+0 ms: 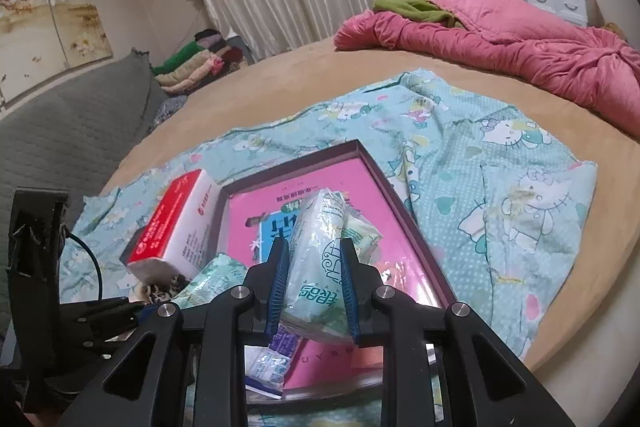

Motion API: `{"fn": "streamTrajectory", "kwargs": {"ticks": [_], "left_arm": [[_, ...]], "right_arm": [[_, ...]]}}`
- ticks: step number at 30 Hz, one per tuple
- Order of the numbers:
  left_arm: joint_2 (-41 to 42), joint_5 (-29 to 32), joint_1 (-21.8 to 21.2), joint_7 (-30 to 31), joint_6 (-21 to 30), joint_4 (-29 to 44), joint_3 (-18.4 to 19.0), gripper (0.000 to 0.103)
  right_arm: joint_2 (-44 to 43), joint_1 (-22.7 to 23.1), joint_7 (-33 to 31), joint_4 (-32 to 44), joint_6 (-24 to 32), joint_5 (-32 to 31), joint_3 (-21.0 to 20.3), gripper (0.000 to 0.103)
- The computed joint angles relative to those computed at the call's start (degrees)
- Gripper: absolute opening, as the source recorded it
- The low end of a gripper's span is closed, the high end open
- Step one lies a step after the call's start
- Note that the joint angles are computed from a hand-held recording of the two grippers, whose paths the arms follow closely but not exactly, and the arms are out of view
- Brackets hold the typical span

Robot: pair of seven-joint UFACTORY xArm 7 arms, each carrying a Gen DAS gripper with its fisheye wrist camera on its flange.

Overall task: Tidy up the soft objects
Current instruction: 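Carry both tissue packs onto the pink book tray and open both grippers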

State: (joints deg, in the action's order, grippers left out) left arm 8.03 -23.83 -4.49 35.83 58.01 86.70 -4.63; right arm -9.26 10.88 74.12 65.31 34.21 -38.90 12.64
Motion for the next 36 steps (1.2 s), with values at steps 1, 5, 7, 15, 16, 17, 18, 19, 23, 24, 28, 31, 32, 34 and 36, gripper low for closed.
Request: {"fn": "streamTrajectory", "kwargs": {"ticks": [1,5,7,15,16,17,18,19,23,24,28,31,32,34,36], "left_arm": [[0.1,0.1,0.0,0.0,-0.1,-0.1,0.0,0.04],[0.7,-0.2,0.0,0.0,0.2,0.4,-0.1,0.04],[0.8,-0.2,0.0,0.0,0.3,0.5,-0.2,0.04],[1.3,-1.1,0.3,0.0,0.7,0.7,-0.3,0.04],[1.3,-1.3,0.3,0.1,0.8,0.8,-0.3,0.04],[1.3,-1.4,0.3,0.2,0.7,0.7,-0.3,0.04],[1.4,-1.5,0.4,0.2,0.8,0.8,-0.3,0.04],[1.5,-1.6,0.5,0.2,0.9,0.9,-0.3,0.04],[1.7,-2.1,0.7,0.4,1.1,1.0,-0.3,0.04],[1.6,-2.1,0.7,0.4,1.2,1.0,-0.3,0.04],[1.7,-2.2,0.8,0.5,0.8,0.9,-0.3,0.04],[1.9,-2.5,0.9,0.4,1.1,1.2,-0.3,0.04],[1.9,-2.6,1.0,0.4,1.2,1.2,-0.3,0.04],[2.1,-2.6,1.0,0.3,1.3,1.4,-0.3,0.041],[2.2,-2.3,1.0,0.0,1.3,1.5,-0.3,0.042]], "right_arm": [[0.2,0.1,-0.5,0.1,0.2,0.3,0.0,0.026],[1.3,0.7,-2.5,0.5,1.3,1.6,-0.4,0.026],[1.7,0.9,-3.1,0.7,2.1,1.9,-0.6,0.026],[3.3,1.9,-5.3,1.5,4.5,3.6,-1.5,0.026],[3.7,2.1,-5.7,1.7,4.8,3.8,-1.6,0.026],[4.1,2.3,-6.0,1.9,5.1,3.9,-1.7,0.026],[4.3,2.4,-6.3,2.0,5.4,3.9,-1.8,0.026],[4.6,2.6,-6.6,2.3,5.7,4.0,-1.9,0.026],[5.9,3.3,-7.9,3.0,6.4,4.7,-2.4,0.026],[6.2,3.5,-8.2,3.3,6.9,4.5,-2.5,0.026],[6.9,4.1,-8.8,3.5,6.5,4.9,-3.0,0.028],[7.1,4.3,-9.8,3.3,5.5,6.0,-3.4,0.028],[7.3,4.4,-9.9,3.4,5.2,6.2,-3.4,0.028],[7.5,4.4,-10.5,3.3,4.2,6.9,-3.7,0.029],[7.7,4.5,-11.3,3.0,3.1,8.3,-3.8,0.029]]}}
